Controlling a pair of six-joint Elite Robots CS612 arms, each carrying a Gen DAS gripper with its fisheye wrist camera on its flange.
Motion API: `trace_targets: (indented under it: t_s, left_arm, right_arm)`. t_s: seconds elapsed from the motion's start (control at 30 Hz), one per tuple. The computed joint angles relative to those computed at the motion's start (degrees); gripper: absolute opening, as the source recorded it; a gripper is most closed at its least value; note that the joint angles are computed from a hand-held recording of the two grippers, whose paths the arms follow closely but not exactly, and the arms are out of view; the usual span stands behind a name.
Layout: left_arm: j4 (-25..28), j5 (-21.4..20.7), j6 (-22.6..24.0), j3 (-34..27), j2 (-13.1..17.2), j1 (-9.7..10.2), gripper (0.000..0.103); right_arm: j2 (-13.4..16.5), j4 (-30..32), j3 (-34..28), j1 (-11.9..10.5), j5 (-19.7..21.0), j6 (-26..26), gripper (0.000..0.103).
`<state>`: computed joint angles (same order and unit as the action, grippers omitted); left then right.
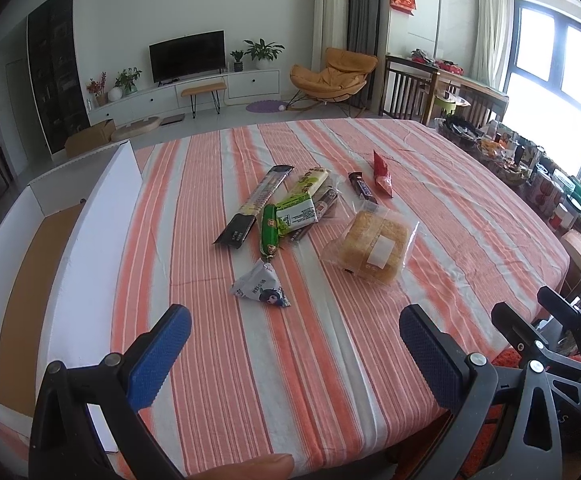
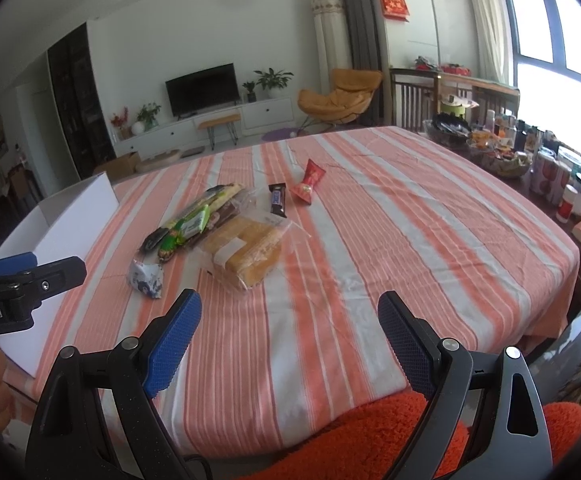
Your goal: Organize snacks
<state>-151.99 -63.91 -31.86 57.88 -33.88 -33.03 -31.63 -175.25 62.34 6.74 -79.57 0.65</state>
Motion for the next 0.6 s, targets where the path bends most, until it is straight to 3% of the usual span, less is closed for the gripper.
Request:
trace_targets:
  t_s: [0.6]
  left_arm:
    - [0.9, -0.8, -0.5, -0.4, 0.3, 0.11, 0.103]
  right_arm:
    - [0.0, -0.1, 0.0, -0.1, 0.4, 1.1, 0.092]
